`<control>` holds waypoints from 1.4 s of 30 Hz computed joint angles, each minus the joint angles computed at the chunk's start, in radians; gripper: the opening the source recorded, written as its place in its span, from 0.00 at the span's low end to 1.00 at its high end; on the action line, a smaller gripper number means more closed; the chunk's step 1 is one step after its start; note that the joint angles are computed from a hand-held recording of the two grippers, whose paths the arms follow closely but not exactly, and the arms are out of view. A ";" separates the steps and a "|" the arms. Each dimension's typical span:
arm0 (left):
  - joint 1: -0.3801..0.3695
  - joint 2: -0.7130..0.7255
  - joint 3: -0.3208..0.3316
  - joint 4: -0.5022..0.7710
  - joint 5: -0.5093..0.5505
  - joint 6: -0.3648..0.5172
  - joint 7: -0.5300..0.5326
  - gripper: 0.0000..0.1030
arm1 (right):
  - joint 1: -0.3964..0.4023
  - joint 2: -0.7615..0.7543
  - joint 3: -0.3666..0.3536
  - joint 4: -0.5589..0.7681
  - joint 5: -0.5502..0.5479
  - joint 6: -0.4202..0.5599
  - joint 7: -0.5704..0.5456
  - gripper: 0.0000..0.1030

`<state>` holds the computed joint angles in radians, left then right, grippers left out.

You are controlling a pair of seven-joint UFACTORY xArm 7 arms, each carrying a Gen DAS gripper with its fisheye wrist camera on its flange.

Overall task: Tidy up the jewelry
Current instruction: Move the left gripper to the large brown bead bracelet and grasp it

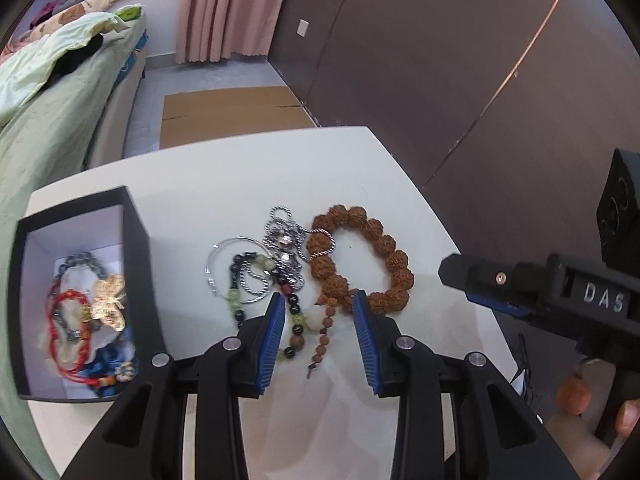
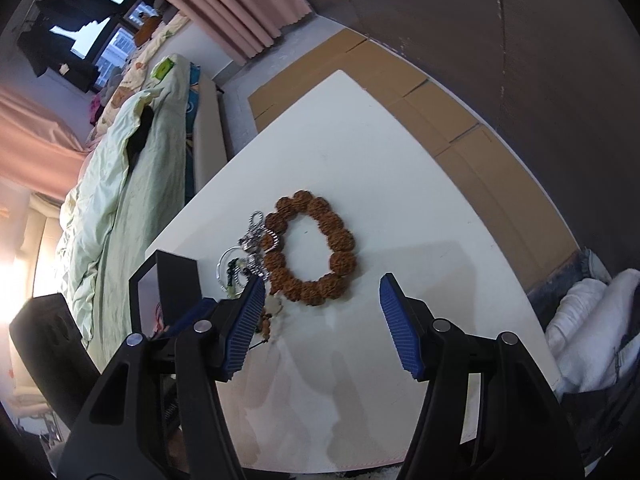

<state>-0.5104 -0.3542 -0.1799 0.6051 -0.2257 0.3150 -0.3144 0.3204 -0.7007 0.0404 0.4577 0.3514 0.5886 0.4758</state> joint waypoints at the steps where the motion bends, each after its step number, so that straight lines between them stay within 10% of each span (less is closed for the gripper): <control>1: 0.003 0.016 -0.008 0.007 0.009 -0.005 -0.004 0.32 | -0.003 0.003 -0.002 0.001 0.000 0.000 0.002 0.59; 14: 0.054 0.119 -0.084 0.064 0.207 -0.005 -0.095 0.29 | 0.019 0.040 -0.044 0.011 0.077 -0.015 -0.048 0.59; 38: 0.003 0.237 -0.004 0.147 -0.094 -0.038 0.079 0.31 | 0.023 -0.016 -0.099 -0.029 0.185 -0.023 -0.086 0.59; 42: 0.044 0.268 -0.048 0.172 0.055 -0.053 -0.035 0.31 | 0.031 -0.010 -0.100 -0.025 0.203 -0.024 -0.098 0.59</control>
